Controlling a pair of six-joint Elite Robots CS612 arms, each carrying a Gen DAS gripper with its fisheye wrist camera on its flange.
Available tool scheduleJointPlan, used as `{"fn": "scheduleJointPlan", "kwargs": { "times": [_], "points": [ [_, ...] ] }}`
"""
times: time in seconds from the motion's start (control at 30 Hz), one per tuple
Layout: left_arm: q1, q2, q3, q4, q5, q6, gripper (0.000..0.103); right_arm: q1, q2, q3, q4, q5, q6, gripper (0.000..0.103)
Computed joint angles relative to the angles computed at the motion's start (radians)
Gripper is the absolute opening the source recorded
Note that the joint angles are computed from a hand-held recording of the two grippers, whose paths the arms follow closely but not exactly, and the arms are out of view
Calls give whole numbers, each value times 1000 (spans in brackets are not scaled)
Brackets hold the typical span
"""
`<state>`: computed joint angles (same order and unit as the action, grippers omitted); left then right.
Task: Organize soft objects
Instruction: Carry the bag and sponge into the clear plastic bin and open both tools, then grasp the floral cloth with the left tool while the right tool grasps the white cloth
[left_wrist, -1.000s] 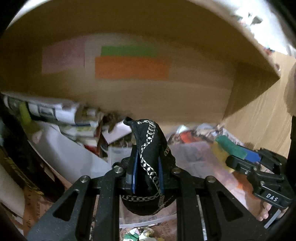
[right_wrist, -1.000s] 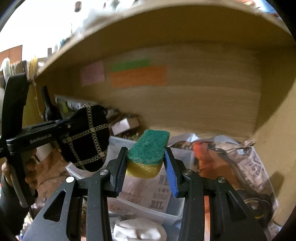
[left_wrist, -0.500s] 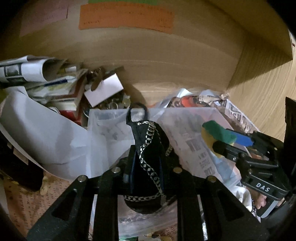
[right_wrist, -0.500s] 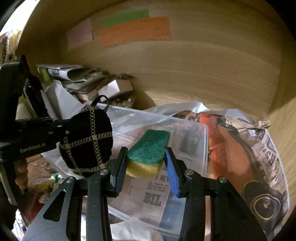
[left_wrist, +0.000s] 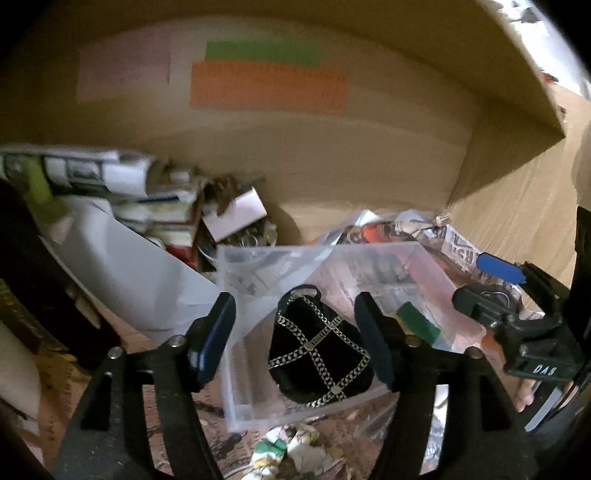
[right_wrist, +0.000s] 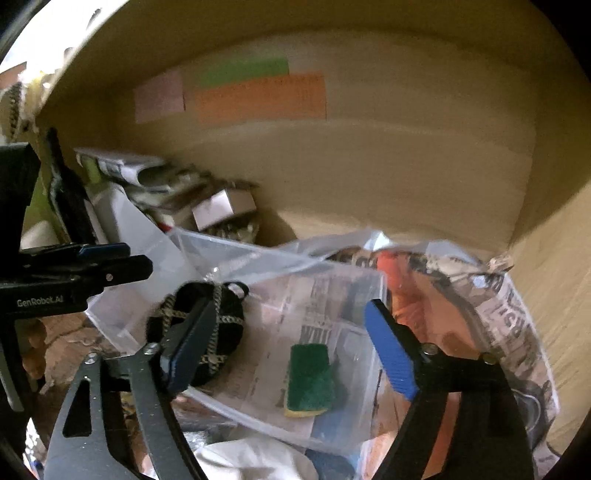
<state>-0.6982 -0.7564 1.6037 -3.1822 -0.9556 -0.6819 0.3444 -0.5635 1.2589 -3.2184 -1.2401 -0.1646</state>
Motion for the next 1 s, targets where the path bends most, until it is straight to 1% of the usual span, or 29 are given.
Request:
{"fn": "scheduleJointPlan", "kwargs": {
  "times": [0.07,0.2,0.27,0.33,0.47,0.67,0.93,1.0],
  "points": [
    [-10,-9,17,-23,26,12,76,-3,-13,23,-32,8,4,85],
    [-30,-26,53,-52,64,17,91,-12,-32,68,-79,23,14,87],
    [-37,-30,69,-58,70,26,92,-16,-40,91,-100,24,17,90],
    [-43,-36,82,-45,71,20,92,-19,-48,116,-115,18,24,93],
    [-46,-39,102,9,31,-28,93,-26,-61,160,-113,3,23,96],
    [-43,-24,113,71,-54,-106,93,-35,-68,198,-51,19,38,96],
    [-36,3,103,112,-151,-146,93,-38,-67,217,17,60,24,95],
    [-32,10,96,128,-169,-158,93,-37,-65,215,32,64,20,94]
  ]
}}
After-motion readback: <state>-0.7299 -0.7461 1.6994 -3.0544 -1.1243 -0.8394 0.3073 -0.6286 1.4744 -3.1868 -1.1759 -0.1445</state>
